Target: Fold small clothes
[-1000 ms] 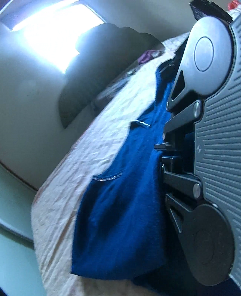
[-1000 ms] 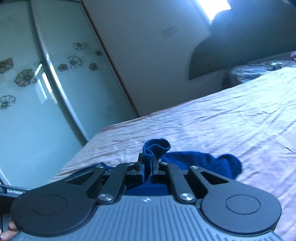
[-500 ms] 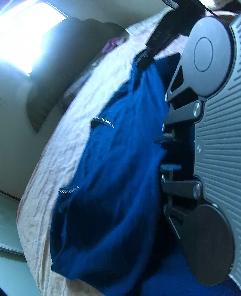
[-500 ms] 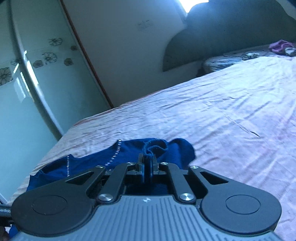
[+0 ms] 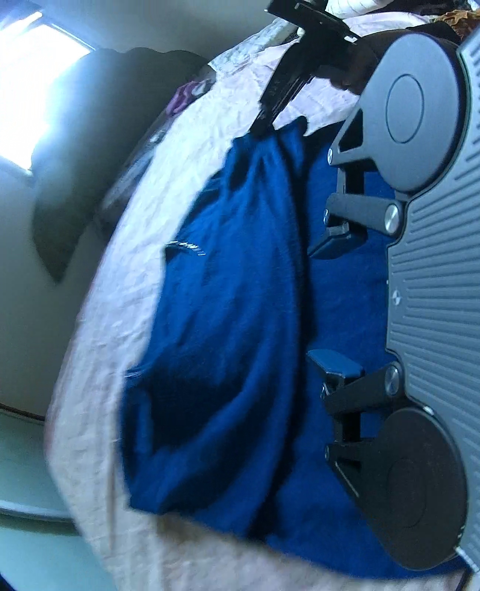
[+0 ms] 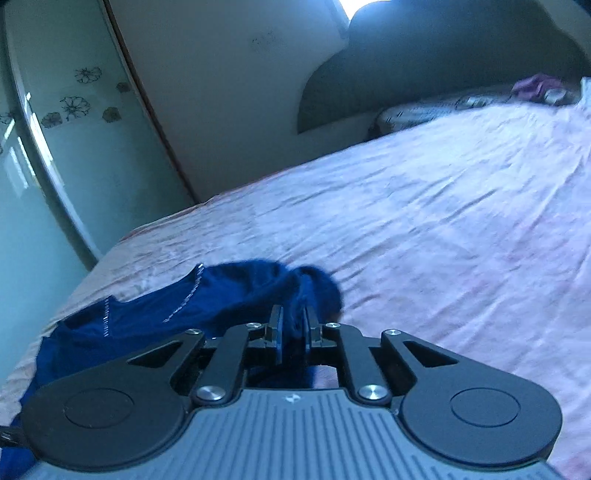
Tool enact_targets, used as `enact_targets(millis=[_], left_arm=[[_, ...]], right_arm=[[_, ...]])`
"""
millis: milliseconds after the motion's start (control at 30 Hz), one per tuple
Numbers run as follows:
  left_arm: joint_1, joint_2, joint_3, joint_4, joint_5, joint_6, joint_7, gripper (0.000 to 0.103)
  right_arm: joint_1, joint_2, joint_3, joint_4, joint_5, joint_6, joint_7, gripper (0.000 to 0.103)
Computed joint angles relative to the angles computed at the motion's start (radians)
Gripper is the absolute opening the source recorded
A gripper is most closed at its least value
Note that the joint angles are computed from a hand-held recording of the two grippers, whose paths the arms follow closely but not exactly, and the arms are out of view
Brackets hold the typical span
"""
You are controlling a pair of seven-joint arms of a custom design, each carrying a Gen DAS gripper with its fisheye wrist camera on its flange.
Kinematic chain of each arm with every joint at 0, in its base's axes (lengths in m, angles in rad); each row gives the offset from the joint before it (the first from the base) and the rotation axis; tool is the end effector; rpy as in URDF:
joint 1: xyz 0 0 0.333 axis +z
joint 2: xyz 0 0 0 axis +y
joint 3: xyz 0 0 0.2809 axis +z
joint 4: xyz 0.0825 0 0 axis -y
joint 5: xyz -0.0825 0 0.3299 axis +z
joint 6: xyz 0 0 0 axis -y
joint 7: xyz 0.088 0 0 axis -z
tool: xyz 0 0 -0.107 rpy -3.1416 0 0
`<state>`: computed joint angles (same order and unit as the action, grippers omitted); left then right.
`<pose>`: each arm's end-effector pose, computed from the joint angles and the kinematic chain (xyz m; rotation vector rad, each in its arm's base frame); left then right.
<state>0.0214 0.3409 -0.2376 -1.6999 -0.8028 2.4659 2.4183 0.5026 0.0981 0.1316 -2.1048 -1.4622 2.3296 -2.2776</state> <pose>0.6154 -0.1169 0.4378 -1.4676 2.4600 -1.2055 0.4411 0.3020 0.3936 -0.8638 2.0158 -0.8620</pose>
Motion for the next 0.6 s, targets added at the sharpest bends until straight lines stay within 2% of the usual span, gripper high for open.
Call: enact_targets(millis=[67, 100, 133, 200, 233, 333, 367, 400, 467, 500, 533, 600], left_arm=[[0.002, 0.000, -0.003, 0.007, -0.027, 0.062, 0.024, 0.063], [-0.004, 0.011, -0.003, 0.020, -0.028, 0.104, 0.027, 0.065], [-0.014, 0.026, 0.001, 0.040, -0.010, 0.135, 0.010, 0.066], [-0.033, 0.076, 0.010, 0.107, 0.054, 0.151, -0.045, 0.066], [-0.040, 0.103, 0.010, 0.144, 0.085, 0.151, -0.069, 0.066], [-0.077, 0.181, 0.016, 0.229, 0.191, 0.188, -0.131, 0.069], [-0.097, 0.209, 0.032, 0.255, 0.240, 0.206, -0.174, 0.069], [-0.138, 0.247, 0.077, 0.294, 0.316, 0.221, -0.263, 0.069], [-0.186, 0.336, 0.142, 0.409, 0.428, 0.185, -0.407, 0.068], [-0.188, 0.363, 0.149, 0.447, 0.455, 0.165, -0.445, 0.069], [-0.181, 0.383, 0.143, 0.475, 0.468, 0.156, -0.467, 0.072], [-0.164, 0.377, 0.122, 0.458, 0.487, 0.193, -0.480, 0.072]], right_arm=[[0.035, 0.009, 0.022, 0.028, 0.049, -0.161, -0.053, 0.010], [0.047, 0.011, 0.025, 0.036, 0.033, -0.195, -0.062, 0.010], [0.047, 0.009, 0.021, 0.039, 0.003, -0.179, -0.071, 0.010], [0.024, 0.019, 0.005, 0.067, -0.046, -0.044, -0.137, 0.010], [0.005, 0.038, -0.006, 0.096, -0.055, 0.057, -0.183, 0.010], [-0.033, 0.104, -0.038, 0.166, -0.057, 0.259, -0.190, 0.010], [-0.038, 0.123, -0.048, 0.182, -0.046, 0.289, -0.190, 0.010], [-0.041, 0.139, -0.057, 0.192, -0.023, 0.304, -0.199, 0.010], [-0.042, 0.160, -0.072, 0.199, 0.062, 0.294, -0.238, 0.010], [-0.041, 0.159, -0.082, 0.189, 0.082, 0.294, -0.214, 0.010], [-0.037, 0.146, -0.098, 0.169, 0.038, 0.318, -0.124, 0.010], [-0.026, 0.122, -0.102, 0.148, -0.026, 0.313, -0.044, 0.011]])
